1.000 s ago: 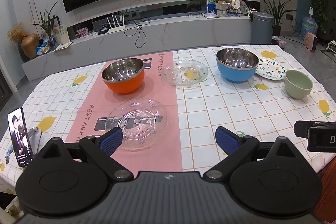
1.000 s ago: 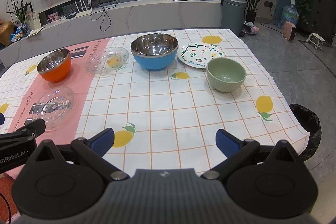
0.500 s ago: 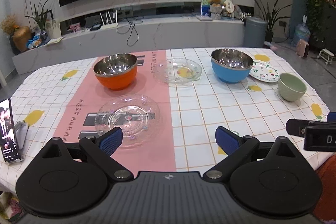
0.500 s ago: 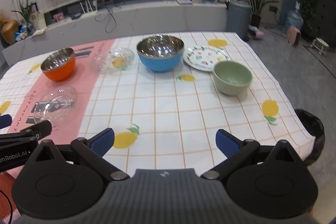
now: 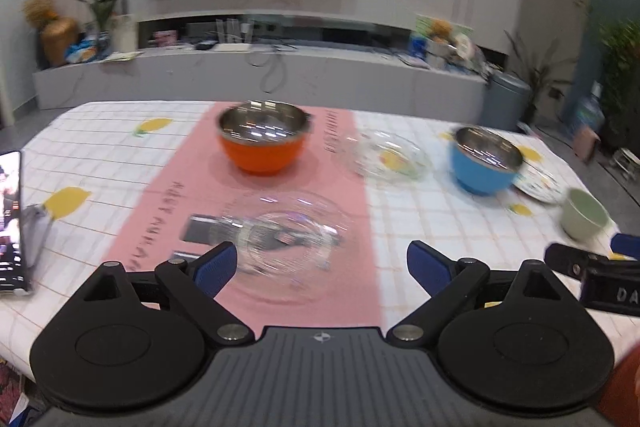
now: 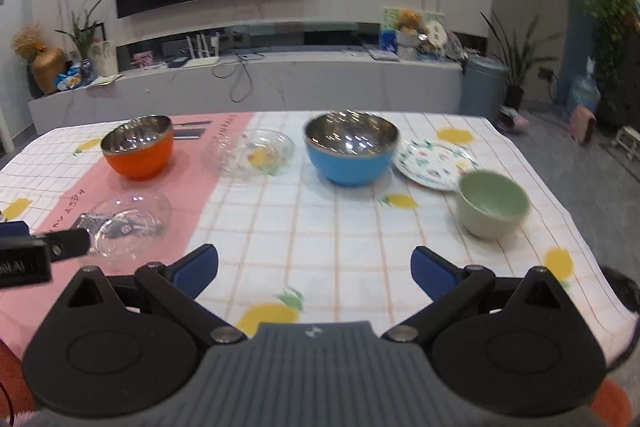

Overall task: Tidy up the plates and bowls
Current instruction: 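Move both tools together toward the embossed clear glass plate's rim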

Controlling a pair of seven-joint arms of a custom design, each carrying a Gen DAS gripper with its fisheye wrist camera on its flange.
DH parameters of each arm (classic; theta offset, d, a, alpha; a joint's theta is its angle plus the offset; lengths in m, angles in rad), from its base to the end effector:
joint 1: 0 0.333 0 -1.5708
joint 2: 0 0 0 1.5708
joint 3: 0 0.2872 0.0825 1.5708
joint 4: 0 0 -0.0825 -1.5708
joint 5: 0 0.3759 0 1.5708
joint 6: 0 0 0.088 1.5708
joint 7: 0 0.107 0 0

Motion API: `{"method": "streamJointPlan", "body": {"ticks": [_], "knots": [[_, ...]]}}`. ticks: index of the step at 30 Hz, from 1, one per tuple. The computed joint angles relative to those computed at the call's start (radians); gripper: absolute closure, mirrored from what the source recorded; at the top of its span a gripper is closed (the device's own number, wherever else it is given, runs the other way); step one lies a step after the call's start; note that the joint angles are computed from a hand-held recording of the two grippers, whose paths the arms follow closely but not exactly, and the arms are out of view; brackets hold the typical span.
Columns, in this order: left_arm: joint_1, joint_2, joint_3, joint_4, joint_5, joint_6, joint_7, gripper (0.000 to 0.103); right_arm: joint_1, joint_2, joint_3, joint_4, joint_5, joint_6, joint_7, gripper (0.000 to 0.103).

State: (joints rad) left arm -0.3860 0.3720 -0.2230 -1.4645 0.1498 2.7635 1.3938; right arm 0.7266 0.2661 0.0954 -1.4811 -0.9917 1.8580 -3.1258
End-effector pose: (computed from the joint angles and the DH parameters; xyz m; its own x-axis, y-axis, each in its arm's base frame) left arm 0.5885 -0.3829 0.5628 -0.5017 -0.8615 0.0781 -0.5448 0.2445 -0.8021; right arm 0.4919 0.4229 0.5407 -0.4984 -0.8670 -0.0042 -0.5065 0.2951 -0.8102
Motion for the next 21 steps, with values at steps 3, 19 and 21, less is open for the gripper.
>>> {"method": "streamJointPlan", "body": {"ticks": [3,19,21], "knots": [[-0.012,0.048,0.037,0.07,0.044,-0.031,-0.031,0.012,-0.017,0.058,-0.014,0.064,0.004,0.062,-0.054,0.003],[0.05,0.309,0.014,0.405,-0.085,-0.108,0.052,0.057,-0.079,0.403,-0.135,0.47,0.327,0.333,-0.317,0.046],[0.053,0.335,0.011,0.438,-0.104,-0.124,0.053,0.057,-0.086,0.432,-0.149,0.5,0.375,0.353,-0.32,0.047]]}}
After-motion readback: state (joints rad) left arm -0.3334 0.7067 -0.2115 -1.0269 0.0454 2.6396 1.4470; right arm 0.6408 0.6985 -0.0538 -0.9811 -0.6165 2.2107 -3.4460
